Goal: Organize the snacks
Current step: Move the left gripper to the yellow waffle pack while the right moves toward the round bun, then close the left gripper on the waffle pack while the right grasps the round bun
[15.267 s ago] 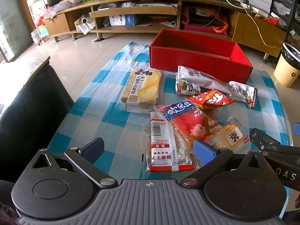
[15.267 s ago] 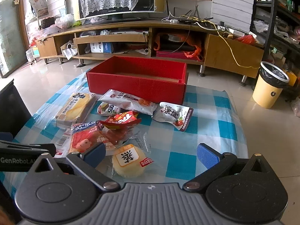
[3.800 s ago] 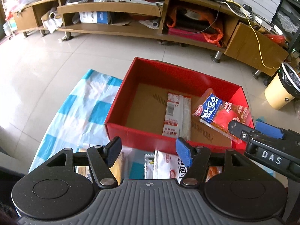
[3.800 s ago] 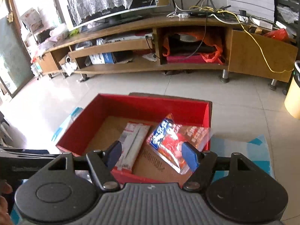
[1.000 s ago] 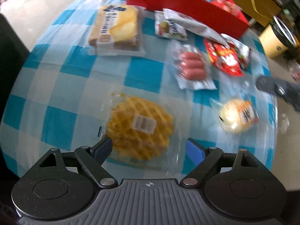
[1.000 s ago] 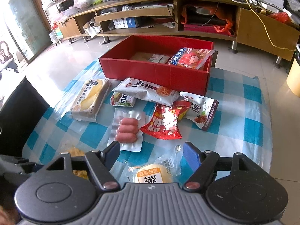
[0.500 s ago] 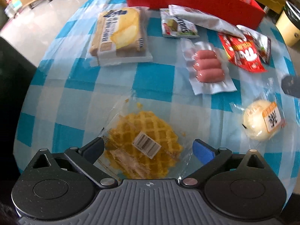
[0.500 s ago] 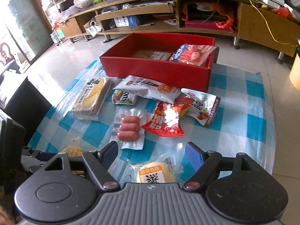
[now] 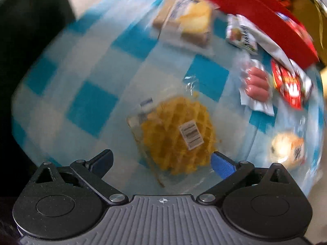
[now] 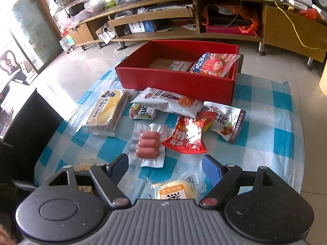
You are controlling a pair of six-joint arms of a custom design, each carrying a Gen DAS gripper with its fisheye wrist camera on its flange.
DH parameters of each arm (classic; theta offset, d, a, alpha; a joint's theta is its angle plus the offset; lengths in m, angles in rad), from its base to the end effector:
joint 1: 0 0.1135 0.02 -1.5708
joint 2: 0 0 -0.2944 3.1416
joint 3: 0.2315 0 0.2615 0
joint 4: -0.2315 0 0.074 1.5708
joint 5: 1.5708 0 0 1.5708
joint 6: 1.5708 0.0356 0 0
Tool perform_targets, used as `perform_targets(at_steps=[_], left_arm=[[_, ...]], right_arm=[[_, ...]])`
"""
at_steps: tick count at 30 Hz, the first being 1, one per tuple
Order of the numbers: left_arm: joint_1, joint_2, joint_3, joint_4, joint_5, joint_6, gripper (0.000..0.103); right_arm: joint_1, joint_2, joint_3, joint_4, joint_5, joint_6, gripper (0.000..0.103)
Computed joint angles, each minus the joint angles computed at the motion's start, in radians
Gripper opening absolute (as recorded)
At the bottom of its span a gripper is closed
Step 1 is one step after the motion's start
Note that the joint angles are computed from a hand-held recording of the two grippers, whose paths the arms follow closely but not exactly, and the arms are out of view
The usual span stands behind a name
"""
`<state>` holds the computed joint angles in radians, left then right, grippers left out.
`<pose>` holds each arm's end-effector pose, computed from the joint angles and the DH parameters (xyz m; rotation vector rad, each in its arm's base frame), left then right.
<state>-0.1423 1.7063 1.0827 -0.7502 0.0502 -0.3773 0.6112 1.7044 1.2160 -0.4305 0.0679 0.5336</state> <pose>0.3194 -0.0476 0.1978 -0.3397 2.9410 -0.1470 0.3114 0.2153 0.2518 -0.0691 2.5296 0.3910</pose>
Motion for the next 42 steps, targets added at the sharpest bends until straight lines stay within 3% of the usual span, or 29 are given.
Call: perform_targets(at_steps=[2, 5, 6, 8, 10, 15, 19, 27, 35, 38, 42], left_arm=[[-0.004, 0.021, 0.009, 0.015, 0.018, -0.071, 0.102], [-0.051, 0.072, 0.052, 0.017, -0.031, -0.138, 0.102], [-0.064, 0.096, 0.073, 0.009, -0.051, -0.141, 0.097], [-0.078, 0.121, 0.091, 0.009, -0.079, -0.137, 0.096], [-0.079, 0.114, 0.094, 0.024, -0.091, -0.091, 0.087], [-0.027, 0.116, 0.110, 0.018, -0.037, 0.000, 0.081], [-0.033, 0.062, 0.071, 0.030, -0.049, 0.072, 0.081], [-0.063, 0.009, 0.025, 0.047, -0.021, 0.141, 0.081], [-0.074, 0.026, 0.007, 0.063, -0.027, 0.181, 0.082], [-0.080, 0.022, -0.005, 0.095, -0.043, 0.190, 0.083], [-0.109, 0.048, -0.013, 0.137, -0.094, 0.179, 0.095]], right_arm=[[0.002, 0.000, 0.003, 0.002, -0.004, -0.004, 0.076], [0.003, -0.001, 0.004, 0.003, -0.008, -0.009, 0.076], [0.002, -0.002, 0.004, 0.002, -0.009, -0.012, 0.076], [0.001, -0.004, 0.001, -0.002, -0.004, -0.018, 0.076], [-0.004, -0.008, -0.005, -0.005, 0.001, -0.020, 0.076], [-0.024, -0.012, -0.023, -0.030, 0.006, -0.009, 0.076], [-0.055, -0.037, -0.062, -0.053, -0.006, 0.031, 0.076], [-0.081, -0.058, -0.159, -0.005, -0.173, 0.169, 0.076], [-0.011, 0.174, 0.071, -0.107, -0.067, 0.033, 0.078], [-0.008, 0.219, 0.091, -0.113, -0.055, 0.006, 0.081], [-0.016, 0.238, 0.080, -0.081, -0.068, -0.003, 0.086]])
